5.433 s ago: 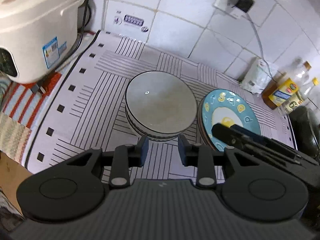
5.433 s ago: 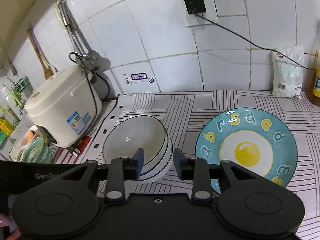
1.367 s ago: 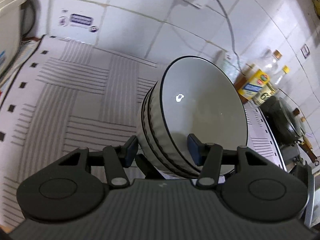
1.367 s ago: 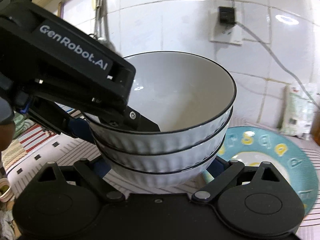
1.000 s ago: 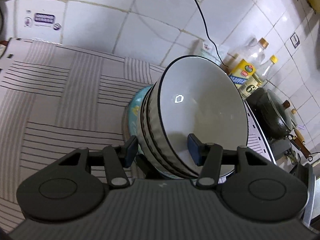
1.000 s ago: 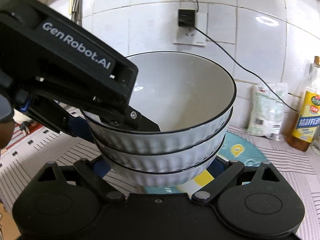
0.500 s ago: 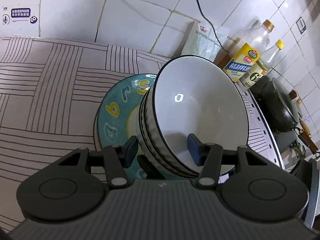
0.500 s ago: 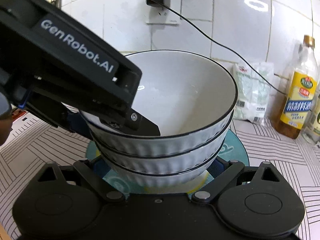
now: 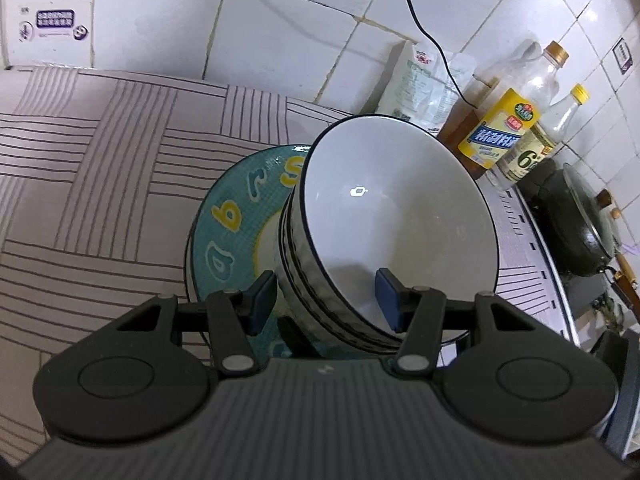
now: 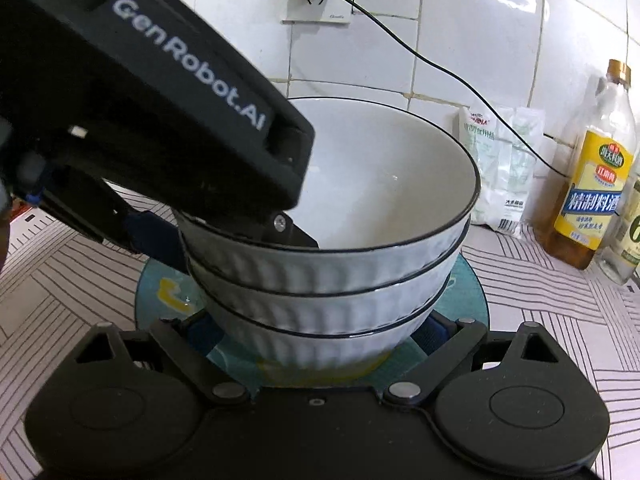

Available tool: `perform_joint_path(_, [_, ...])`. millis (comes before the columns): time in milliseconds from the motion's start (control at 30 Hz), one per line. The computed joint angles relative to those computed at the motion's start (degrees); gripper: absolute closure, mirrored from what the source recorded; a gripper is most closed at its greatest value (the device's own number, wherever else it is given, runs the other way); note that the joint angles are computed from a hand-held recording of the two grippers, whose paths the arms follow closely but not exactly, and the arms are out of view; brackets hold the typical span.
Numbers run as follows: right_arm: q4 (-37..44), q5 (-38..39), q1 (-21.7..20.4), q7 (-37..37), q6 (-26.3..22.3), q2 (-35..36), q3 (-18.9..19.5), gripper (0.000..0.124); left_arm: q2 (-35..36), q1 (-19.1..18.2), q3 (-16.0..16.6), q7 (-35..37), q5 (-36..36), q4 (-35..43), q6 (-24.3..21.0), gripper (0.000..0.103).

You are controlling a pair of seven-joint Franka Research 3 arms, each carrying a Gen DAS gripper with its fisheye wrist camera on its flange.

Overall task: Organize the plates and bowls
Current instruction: 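Lower the bowl stack onto the blue egg plate and open both grippers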

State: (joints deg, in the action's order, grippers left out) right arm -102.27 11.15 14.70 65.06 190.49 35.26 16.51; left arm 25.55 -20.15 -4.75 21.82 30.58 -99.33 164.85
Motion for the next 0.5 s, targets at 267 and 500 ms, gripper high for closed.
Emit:
perform_joint_path(267, [-7.3, 3.3, -0.3, 0.8, -1.4, -7.5, 0.5, 0.026, -7.9, -3.8, 3.1, -10.4, 10.3, -5.7, -3.6, 0.043])
perform_joint_path(500, [-17.1, 2.2, 0.6, 3.4, 1.9, -16.6, -1.3, 0.023, -14.8, -2.7, -1.0, -15.1, 17.3, -10.0, -11.5, 0.039])
